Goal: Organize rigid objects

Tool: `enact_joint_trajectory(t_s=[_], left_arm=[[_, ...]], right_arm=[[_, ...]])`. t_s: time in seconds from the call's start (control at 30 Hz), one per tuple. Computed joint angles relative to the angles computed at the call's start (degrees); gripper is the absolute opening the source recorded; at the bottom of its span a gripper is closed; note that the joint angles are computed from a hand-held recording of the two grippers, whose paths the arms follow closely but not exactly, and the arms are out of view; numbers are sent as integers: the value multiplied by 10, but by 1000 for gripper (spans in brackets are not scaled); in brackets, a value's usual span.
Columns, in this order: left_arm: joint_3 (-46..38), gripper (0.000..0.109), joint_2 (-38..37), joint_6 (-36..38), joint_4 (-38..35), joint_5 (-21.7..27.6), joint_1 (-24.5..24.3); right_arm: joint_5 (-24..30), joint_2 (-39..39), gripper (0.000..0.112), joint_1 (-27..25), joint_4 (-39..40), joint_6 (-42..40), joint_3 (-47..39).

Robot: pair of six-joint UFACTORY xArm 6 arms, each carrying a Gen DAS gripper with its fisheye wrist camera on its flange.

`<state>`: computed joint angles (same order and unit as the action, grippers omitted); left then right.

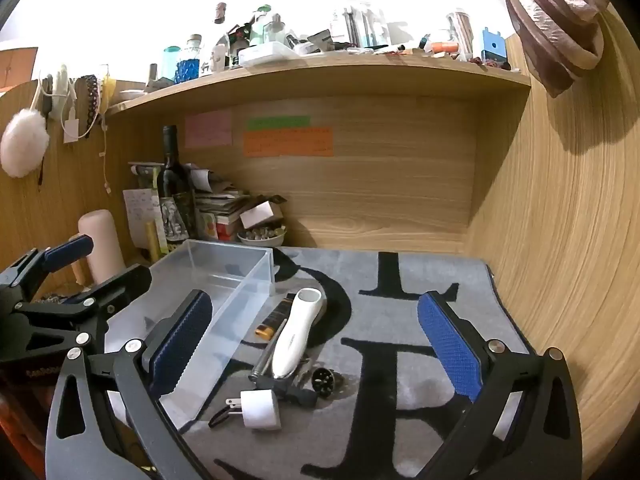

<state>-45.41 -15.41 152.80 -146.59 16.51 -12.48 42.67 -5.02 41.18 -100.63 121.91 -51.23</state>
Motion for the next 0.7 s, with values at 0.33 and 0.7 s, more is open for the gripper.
enact_joint_trajectory(t_s=[0.33, 0.7], left_arm=[[1, 103, 9, -1, -4, 9, 3], [-10, 103, 11, -37, 22, -3, 1]], right_arm=[[-9, 2, 103, -7, 10, -15, -6], [-8, 10, 103, -4, 7, -11, -11]])
